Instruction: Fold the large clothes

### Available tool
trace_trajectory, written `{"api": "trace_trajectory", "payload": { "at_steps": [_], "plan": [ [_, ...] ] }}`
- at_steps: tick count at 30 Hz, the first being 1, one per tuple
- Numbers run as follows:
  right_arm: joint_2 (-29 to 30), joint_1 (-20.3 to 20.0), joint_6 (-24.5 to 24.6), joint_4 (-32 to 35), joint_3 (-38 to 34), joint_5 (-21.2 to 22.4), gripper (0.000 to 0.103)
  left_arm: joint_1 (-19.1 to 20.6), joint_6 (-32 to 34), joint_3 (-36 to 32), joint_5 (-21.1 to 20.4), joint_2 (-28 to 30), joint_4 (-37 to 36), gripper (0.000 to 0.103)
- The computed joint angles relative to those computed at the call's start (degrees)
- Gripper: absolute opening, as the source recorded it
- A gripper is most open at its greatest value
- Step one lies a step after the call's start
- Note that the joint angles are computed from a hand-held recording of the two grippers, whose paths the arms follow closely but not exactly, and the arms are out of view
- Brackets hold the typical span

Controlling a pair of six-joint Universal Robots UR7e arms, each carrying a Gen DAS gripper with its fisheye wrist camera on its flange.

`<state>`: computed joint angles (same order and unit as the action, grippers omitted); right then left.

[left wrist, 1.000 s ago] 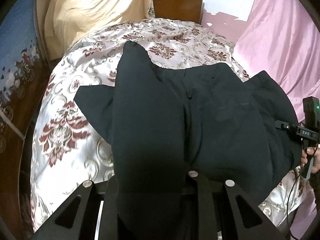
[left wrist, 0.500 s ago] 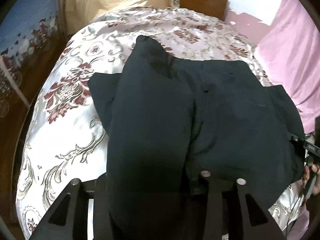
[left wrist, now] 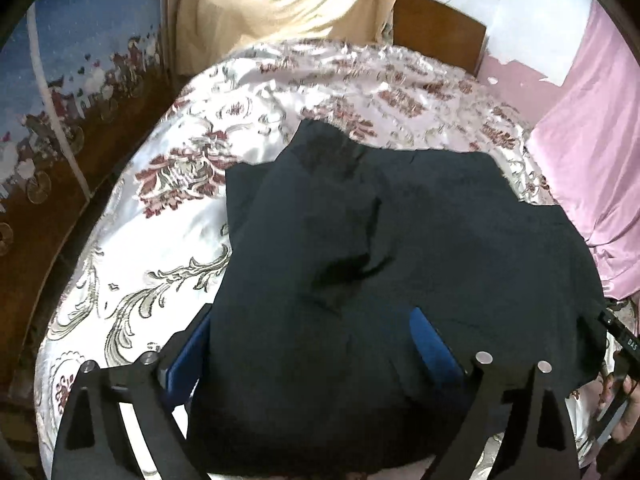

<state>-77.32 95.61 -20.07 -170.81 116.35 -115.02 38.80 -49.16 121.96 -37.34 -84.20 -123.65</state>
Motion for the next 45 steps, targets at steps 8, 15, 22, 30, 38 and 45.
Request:
{"api": "trace_trajectory", "payload": {
  "at_steps": [8,15,22,30,38,45],
  "plan": [
    [-3.2,2.3,-2.9,-12.9,6.7,1.0,0.101,-7.3,-3.8,5.2,5.6,-3.1,-1.3,0.103],
    [-4.6,6.0,-7.0,-20.8,10.8,-1.5,0.101,-13.5,-8.3,8.3,8.4,-5.0,0.8,0.103],
    [-5.4,10.0,-8.1,-27.3,15.1,-2.9,0.101,-19.2,-13.9,10.0,11.7,-7.1,7.2,0.103],
    [-7.3,14.2,-7.8,-31.9,19.1,-4.0,0.101,-24.3,-20.6,10.7,13.2,-9.3,15.8,0.103],
    [-7.4,18.3,-7.0,-36.8,22.2,-6.1,0.101,-29.4,-30.4,11.3,13.9,-10.4,27.0,0.103],
    [-6.0,23.0,-6.8,-41.0,24.0,-9.4,0.101,-34.5,-41.0,11.2,14.2,-11.4,39.1,0.103]
  ]
}}
